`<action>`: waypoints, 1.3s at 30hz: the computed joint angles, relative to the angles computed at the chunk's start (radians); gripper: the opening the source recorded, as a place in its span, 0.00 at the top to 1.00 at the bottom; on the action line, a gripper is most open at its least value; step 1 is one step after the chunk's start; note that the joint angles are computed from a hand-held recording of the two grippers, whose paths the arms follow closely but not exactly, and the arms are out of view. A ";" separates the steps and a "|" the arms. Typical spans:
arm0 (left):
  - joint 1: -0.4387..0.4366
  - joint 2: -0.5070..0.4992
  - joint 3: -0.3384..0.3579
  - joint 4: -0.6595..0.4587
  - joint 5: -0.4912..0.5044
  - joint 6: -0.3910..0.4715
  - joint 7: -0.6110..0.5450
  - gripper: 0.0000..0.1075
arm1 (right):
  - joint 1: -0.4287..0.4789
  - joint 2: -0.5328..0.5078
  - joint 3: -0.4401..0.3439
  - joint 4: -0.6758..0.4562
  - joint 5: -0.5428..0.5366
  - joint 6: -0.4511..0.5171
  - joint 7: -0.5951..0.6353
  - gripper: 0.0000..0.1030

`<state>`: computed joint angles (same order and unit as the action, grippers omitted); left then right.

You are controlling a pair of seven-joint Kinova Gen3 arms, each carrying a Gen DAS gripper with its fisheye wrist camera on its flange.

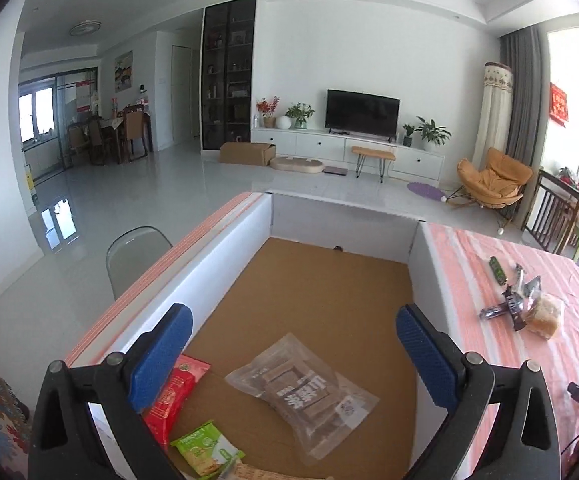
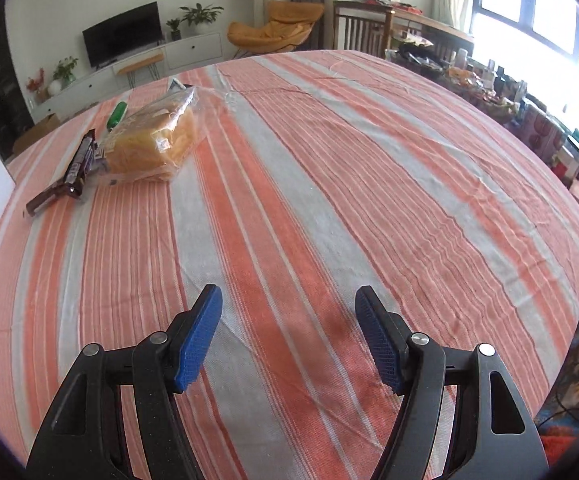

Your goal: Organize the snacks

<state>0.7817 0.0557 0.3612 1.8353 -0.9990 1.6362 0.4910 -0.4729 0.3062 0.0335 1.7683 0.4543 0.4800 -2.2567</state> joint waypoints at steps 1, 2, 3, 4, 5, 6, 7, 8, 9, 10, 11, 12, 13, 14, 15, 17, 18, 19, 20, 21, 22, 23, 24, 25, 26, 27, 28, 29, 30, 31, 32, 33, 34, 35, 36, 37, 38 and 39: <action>-0.011 0.011 0.021 -0.030 -0.026 -0.032 -0.032 0.05 | 0.003 0.003 0.000 0.003 -0.003 0.002 0.001 0.30; -0.040 0.026 0.059 -0.063 -0.052 -0.073 -0.071 0.05 | 0.010 0.009 -0.002 0.000 -0.010 0.006 0.004 0.29; -0.079 0.042 0.105 -0.098 -0.076 -0.114 -0.110 0.05 | 0.004 0.007 0.007 0.004 -0.004 0.006 -0.008 0.27; -0.115 0.060 0.151 -0.129 -0.099 -0.154 -0.139 0.05 | 0.006 0.008 0.009 0.002 -0.005 0.007 -0.013 0.27; -0.154 0.079 0.198 -0.162 -0.124 -0.195 -0.164 0.05 | 0.001 0.002 0.016 0.019 0.001 -0.004 -0.030 0.26; -0.188 0.105 0.244 -0.186 -0.153 -0.236 -0.174 0.05 | -0.002 -0.002 0.019 0.025 0.006 -0.006 -0.041 0.26; -0.226 0.135 0.290 -0.221 -0.175 -0.276 -0.199 0.05 | -0.003 -0.001 0.019 0.026 0.011 -0.005 -0.047 0.25; -0.267 0.169 0.337 -0.253 -0.180 -0.317 -0.223 0.05 | -0.004 0.000 0.019 0.026 0.017 -0.006 -0.050 0.23; -0.311 0.208 0.383 -0.285 -0.179 -0.358 -0.248 0.05 | -0.010 0.000 0.021 0.027 0.025 -0.004 -0.057 0.22; -0.344 0.249 0.417 -0.312 -0.179 -0.398 -0.270 0.05 | -0.011 0.000 0.020 0.028 0.029 -0.005 -0.060 0.21; -0.364 0.290 0.432 -0.335 -0.169 -0.439 -0.291 0.05 | -0.007 0.000 0.017 0.029 0.029 -0.007 -0.059 0.21; -0.377 0.329 0.428 -0.359 -0.142 -0.480 -0.326 0.05 | -0.005 -0.001 0.015 0.030 0.028 -0.008 -0.058 0.20; -0.383 0.364 0.406 -0.387 -0.101 -0.520 -0.366 0.05 | -0.009 -0.002 0.016 0.033 0.034 -0.008 -0.064 0.20; -0.375 0.398 0.370 -0.414 -0.061 -0.550 -0.400 0.05 | -0.011 -0.003 0.016 0.034 0.037 -0.008 -0.068 0.20; -0.356 0.425 0.324 -0.439 -0.025 -0.564 -0.426 0.05 | -0.010 -0.004 0.016 0.035 0.038 -0.008 -0.070 0.20; -0.293 0.486 0.231 -0.488 0.014 -0.554 -0.454 0.05 | -0.009 -0.003 0.014 0.035 0.040 -0.008 -0.071 0.19; -0.266 0.510 0.185 -0.515 0.033 -0.540 -0.480 0.05 | -0.008 -0.003 0.013 0.035 0.041 -0.008 -0.071 0.19; -0.238 0.532 0.138 -0.532 0.050 -0.527 -0.497 0.05 | -0.007 -0.003 0.012 0.035 0.040 -0.008 -0.071 0.19; -0.214 0.548 0.092 -0.550 0.076 -0.521 -0.524 0.05 | -0.006 -0.003 0.011 0.034 0.040 -0.008 -0.070 0.19; -0.192 0.557 0.046 -0.558 0.102 -0.523 -0.547 0.05 | -0.006 -0.003 0.011 0.035 0.040 -0.008 -0.070 0.18; -0.169 0.567 -0.001 -0.569 0.127 -0.525 -0.571 0.05 | -0.006 -0.003 0.011 0.035 0.041 -0.008 -0.070 0.18; -0.149 0.570 -0.047 -0.560 0.157 -0.534 -0.588 0.05 | -0.006 -0.003 0.010 0.034 0.041 -0.007 -0.070 0.18; -0.129 0.579 -0.093 -0.571 0.193 -0.541 -0.613 0.05 | -0.005 -0.003 0.010 0.034 0.041 -0.007 -0.070 0.18; -0.111 0.583 -0.137 -0.573 0.232 -0.556 -0.632 0.05 | -0.005 -0.004 0.010 0.035 0.040 -0.008 -0.070 0.18; -0.096 0.583 -0.171 -0.565 0.255 -0.574 -0.633 0.05 | -0.005 -0.004 0.010 0.035 0.041 -0.008 -0.070 0.17; -0.063 0.585 -0.218 -0.563 0.261 -0.579 -0.634 0.05 | -0.004 -0.004 0.010 0.035 0.041 -0.008 -0.070 0.17; -0.039 0.585 -0.255 -0.564 0.282 -0.587 -0.644 0.05 | -0.004 -0.004 0.010 0.035 0.041 -0.007 -0.070 0.17; -0.033 0.578 -0.275 -0.556 0.297 -0.598 -0.655 0.05 | -0.004 -0.004 0.010 0.035 0.041 -0.007 -0.070 0.17; -0.025 0.578 -0.288 -0.556 0.301 -0.603 -0.659 0.05 | -0.004 -0.004 0.009 0.035 0.040 -0.007 -0.069 0.17; -0.017 0.578 -0.302 -0.556 0.307 -0.609 -0.661 0.05 | -0.004 -0.004 0.009 0.035 0.040 -0.007 -0.069 0.17; -0.013 0.578 -0.313 -0.556 0.316 -0.615 -0.668 0.04 | -0.004 -0.004 0.009 0.035 0.040 -0.007 -0.069 0.17; -0.008 0.574 -0.326 -0.547 0.324 -0.626 -0.669 0.04 | -0.003 -0.004 0.009 0.035 0.040 -0.007 -0.069 0.16; -0.001 0.573 -0.338 -0.547 0.333 -0.630 -0.674 0.04 | -0.004 -0.004 0.009 0.035 0.040 -0.007 -0.069 0.16; 0.004 0.575 -0.349 -0.550 0.342 -0.632 -0.682 0.04 | -0.004 -0.004 0.009 0.035 0.040 -0.007 -0.069 0.16; 0.011 0.575 -0.361 -0.551 0.350 -0.635 -0.687 0.04 | -0.004 -0.004 0.009 0.035 0.040 -0.007 -0.069 0.16; 0.016 0.575 -0.371 -0.551 0.357 -0.637 -0.691 0.04 | -0.003 -0.004 0.009 0.035 0.040 -0.007 -0.069 0.16; 0.020 0.574 -0.379 -0.550 0.363 -0.640 -0.694 0.04 | -0.003 -0.004 0.009 0.035 0.040 -0.007 -0.069 0.16; 0.024 0.574 -0.385 -0.550 0.367 -0.642 -0.696 0.04 | -0.003 -0.004 0.009 0.035 0.040 -0.007 -0.069 0.15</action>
<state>0.8054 0.6294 -0.0237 1.2857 -0.6320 0.9941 -0.2054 -0.4763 0.3019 0.0423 1.8034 0.4942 0.4731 -2.3254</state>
